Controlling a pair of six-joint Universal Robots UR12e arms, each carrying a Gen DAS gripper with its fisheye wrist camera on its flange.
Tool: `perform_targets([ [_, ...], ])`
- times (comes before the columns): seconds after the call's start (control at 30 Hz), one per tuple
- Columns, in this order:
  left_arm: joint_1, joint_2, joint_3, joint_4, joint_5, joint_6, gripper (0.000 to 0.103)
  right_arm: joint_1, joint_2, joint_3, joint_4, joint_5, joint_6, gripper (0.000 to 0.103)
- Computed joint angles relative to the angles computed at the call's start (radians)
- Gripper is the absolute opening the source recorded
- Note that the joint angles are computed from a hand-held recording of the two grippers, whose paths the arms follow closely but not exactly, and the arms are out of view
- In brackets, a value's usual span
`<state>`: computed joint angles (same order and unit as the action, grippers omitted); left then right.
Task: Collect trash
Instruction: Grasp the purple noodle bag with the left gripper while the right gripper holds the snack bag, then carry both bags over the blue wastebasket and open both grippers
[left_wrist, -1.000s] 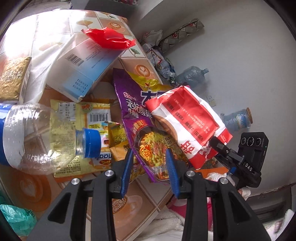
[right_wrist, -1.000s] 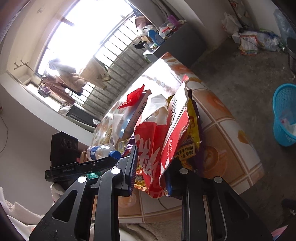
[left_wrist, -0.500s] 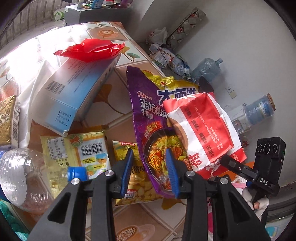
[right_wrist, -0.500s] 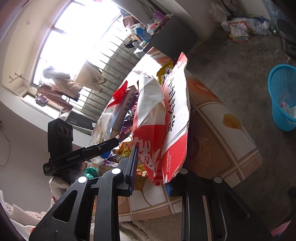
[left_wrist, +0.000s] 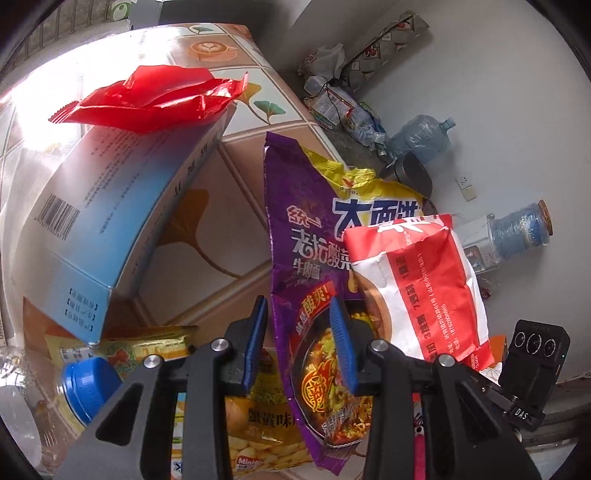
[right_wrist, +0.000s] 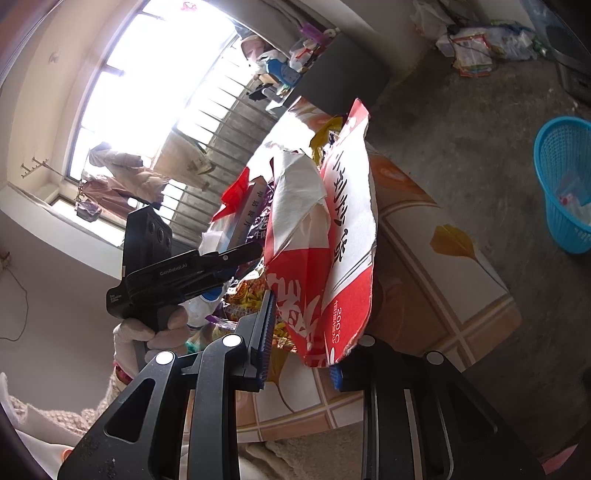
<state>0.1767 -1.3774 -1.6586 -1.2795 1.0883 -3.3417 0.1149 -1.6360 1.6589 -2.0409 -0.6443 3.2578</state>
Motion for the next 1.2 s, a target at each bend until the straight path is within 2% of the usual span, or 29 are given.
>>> perform_targets([
  [0.1, -0.005, 0.006, 0.005, 0.031, -0.01, 0.022, 0.015, -0.003, -0.004, 0.007, -0.015, 0.004, 0.008, 0.023],
  [0.13, -0.009, 0.006, 0.01, 0.036, -0.001, 0.029, 0.01, -0.006, -0.006, 0.011, -0.024, 0.013, 0.014, 0.023],
  [0.23, -0.027, 0.004, 0.029, 0.052, 0.031, 0.045, 0.002, -0.019, -0.012, 0.027, -0.058, 0.042, 0.039, 0.022],
  [0.37, -0.061, 0.0, 0.052, 0.119, 0.071, 0.076, 0.001, -0.052, -0.03, 0.047, -0.171, 0.048, 0.112, 0.022],
  [0.47, -0.091, -0.027, 0.094, 0.16, 0.062, 0.109, 0.001, -0.093, -0.047, 0.068, -0.319, 0.024, 0.223, 0.022],
  [0.57, -0.134, -0.078, 0.155, 0.19, 0.055, 0.149, 0.001, -0.131, -0.067, 0.083, -0.44, -0.053, 0.313, 0.022],
  [0.67, -0.188, -0.14, 0.218, 0.215, 0.059, 0.183, 0.001, -0.155, -0.088, 0.091, -0.485, -0.161, 0.356, 0.022],
  [0.87, -0.288, -0.291, 0.351, 0.174, 0.079, 0.208, 0.001, -0.142, -0.101, 0.076, -0.397, -0.472, 0.347, 0.022],
  [1.03, -0.359, -0.418, 0.443, 0.139, 0.102, 0.199, 0.001, -0.132, -0.061, 0.073, -0.348, -0.603, 0.379, 0.022],
  [1.2, -0.412, -0.53, 0.524, 0.092, 0.128, 0.197, 0.001, -0.164, -0.011, 0.089, -0.349, -0.592, 0.428, 0.023],
])
